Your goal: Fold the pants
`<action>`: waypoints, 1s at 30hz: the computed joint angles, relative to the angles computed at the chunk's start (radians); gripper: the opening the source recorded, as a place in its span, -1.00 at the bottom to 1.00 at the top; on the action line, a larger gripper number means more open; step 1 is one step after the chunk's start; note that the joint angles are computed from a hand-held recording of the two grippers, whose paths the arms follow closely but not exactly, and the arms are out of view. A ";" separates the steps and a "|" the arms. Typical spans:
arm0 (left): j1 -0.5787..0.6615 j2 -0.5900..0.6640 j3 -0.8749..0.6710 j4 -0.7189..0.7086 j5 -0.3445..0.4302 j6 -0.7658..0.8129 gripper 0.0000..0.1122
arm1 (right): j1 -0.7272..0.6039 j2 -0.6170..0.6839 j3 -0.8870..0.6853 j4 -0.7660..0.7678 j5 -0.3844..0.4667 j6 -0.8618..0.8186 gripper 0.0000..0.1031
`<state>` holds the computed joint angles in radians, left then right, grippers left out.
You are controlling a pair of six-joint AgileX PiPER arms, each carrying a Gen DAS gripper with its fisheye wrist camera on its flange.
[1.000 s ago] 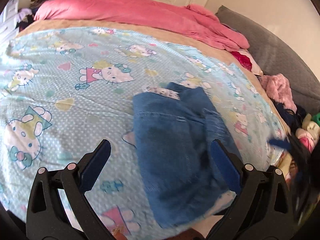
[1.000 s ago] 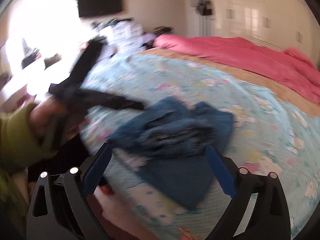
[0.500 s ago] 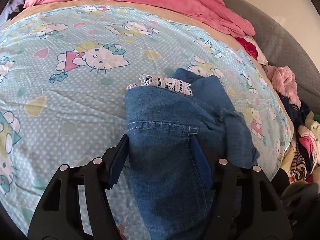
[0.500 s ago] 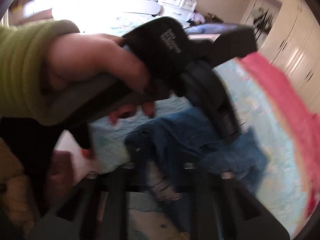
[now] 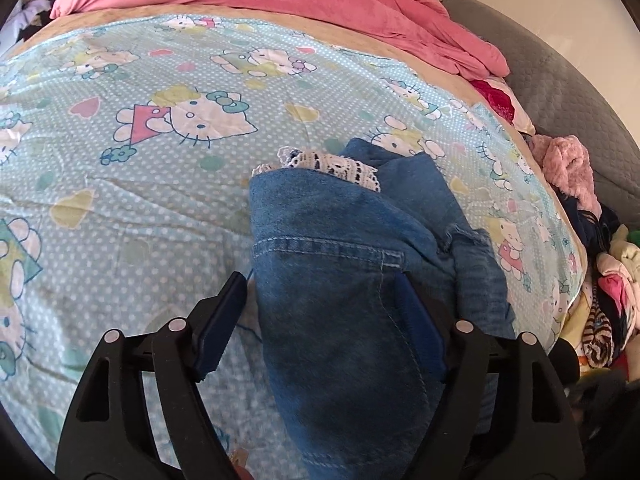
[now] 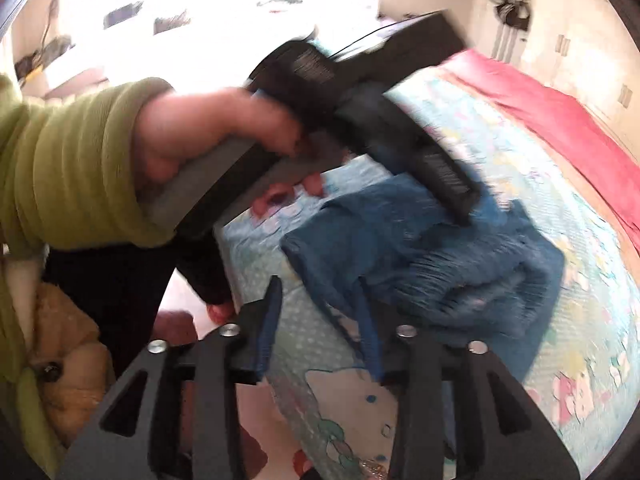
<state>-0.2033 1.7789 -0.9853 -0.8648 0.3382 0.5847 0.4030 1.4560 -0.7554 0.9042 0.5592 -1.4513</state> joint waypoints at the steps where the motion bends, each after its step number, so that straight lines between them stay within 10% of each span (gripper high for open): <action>1: 0.000 -0.009 0.008 -0.007 -0.002 0.008 0.27 | -0.021 -0.018 0.004 0.018 0.015 0.001 -0.21; 5: -0.013 -0.063 0.046 0.008 -0.034 0.000 0.33 | -0.180 -0.056 -0.008 0.126 0.117 -0.035 -0.02; 16: -0.023 -0.172 0.143 0.023 -0.091 -0.013 0.48 | -0.351 0.026 -0.095 0.077 0.000 0.292 0.27; 30: 0.005 -0.133 0.188 -0.235 -0.064 0.202 0.51 | -0.358 0.202 -0.229 0.018 0.059 0.493 0.34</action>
